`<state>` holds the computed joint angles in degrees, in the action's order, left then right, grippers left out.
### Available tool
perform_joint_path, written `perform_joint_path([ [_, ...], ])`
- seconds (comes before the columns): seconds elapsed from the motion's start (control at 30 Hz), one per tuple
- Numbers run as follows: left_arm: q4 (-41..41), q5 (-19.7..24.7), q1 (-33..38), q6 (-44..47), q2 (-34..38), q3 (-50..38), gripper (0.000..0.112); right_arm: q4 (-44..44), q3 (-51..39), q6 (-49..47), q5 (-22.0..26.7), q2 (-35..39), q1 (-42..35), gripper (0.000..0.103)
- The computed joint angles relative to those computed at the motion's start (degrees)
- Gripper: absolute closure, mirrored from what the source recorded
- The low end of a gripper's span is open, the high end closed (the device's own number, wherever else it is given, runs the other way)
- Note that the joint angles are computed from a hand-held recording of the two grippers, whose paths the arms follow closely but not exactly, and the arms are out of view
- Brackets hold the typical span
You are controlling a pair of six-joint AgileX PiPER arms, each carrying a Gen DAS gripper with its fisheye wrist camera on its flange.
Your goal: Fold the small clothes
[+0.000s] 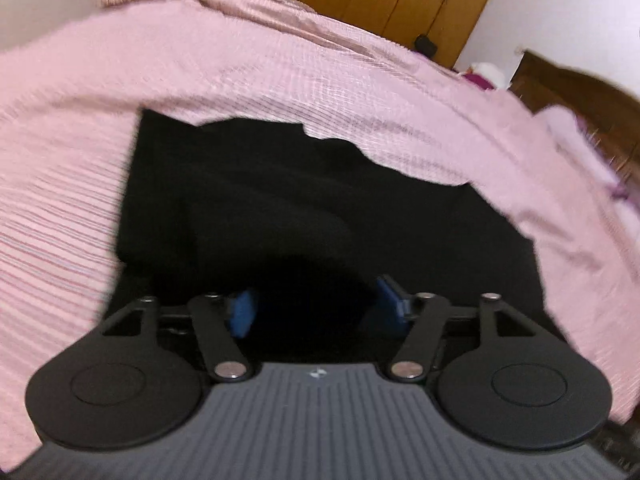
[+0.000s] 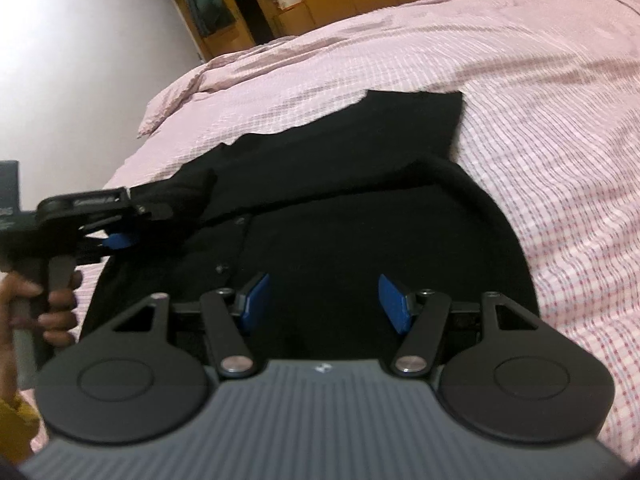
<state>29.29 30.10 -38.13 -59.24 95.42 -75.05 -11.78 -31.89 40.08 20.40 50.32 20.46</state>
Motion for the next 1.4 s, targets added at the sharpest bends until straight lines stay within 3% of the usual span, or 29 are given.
perform_joint_path([
  [0.17, 3.8, 12.0, -2.8, -2.4, -6.1, 2.2, 0.038, -3.5, -4.1, 1.1, 0.0, 3.7, 4.2, 0.041],
  [0.47, 5.6, 18.1, -0.2, -5.9, -12.5, 9.7, 0.034, -0.5, -16.8, -6.8, -1.5, 15.7, 11.0, 0.041],
  [0.63, 9.9, 22.1, 0.3, -8.7, -13.7, 11.6, 0.034, -6.6, -27.0, -3.8, -1.0, 25.8, 16.0, 0.041],
  [0.7, 9.5, 21.0, 1.6, -8.8, -14.7, 13.2, 0.034, -8.2, -31.6, -2.6, -0.3, 29.5, 17.7, 0.041],
  [0.83, 7.5, 17.5, 4.0, -8.3, -16.6, 16.0, 0.033, -3.1, -41.9, -9.0, 1.9, 37.7, 19.1, 0.041],
  [1.0, 8.3, 16.3, 3.9, -9.0, -17.6, 17.6, 0.032, -3.6, -53.1, -10.3, 8.3, 48.1, 20.5, 0.041],
  [1.17, 8.9, 15.1, 3.9, -10.3, -17.6, 18.3, 0.030, -3.4, -56.9, -9.6, 11.2, 53.8, 20.1, 0.043],
  [1.23, 9.5, 14.7, 4.1, -10.8, -17.3, 18.3, 0.030, -5.9, -55.5, -6.8, 9.9, 53.7, 20.1, 0.065],
  [1.27, 9.9, 14.7, 4.1, -10.9, -17.0, 17.9, 0.030, -7.7, -54.9, -5.3, 9.9, 53.3, 20.2, 0.071],
  [1.33, 10.2, 14.6, 4.0, -10.6, -15.9, 16.6, 0.030, -5.6, -54.2, -6.5, 8.9, 52.5, 19.3, 0.091],
  [1.4, 10.8, 13.5, 4.4, -10.3, -14.9, 15.5, 0.030, -1.6, -53.1, -8.6, 7.2, 50.6, 17.9, 0.094],
])
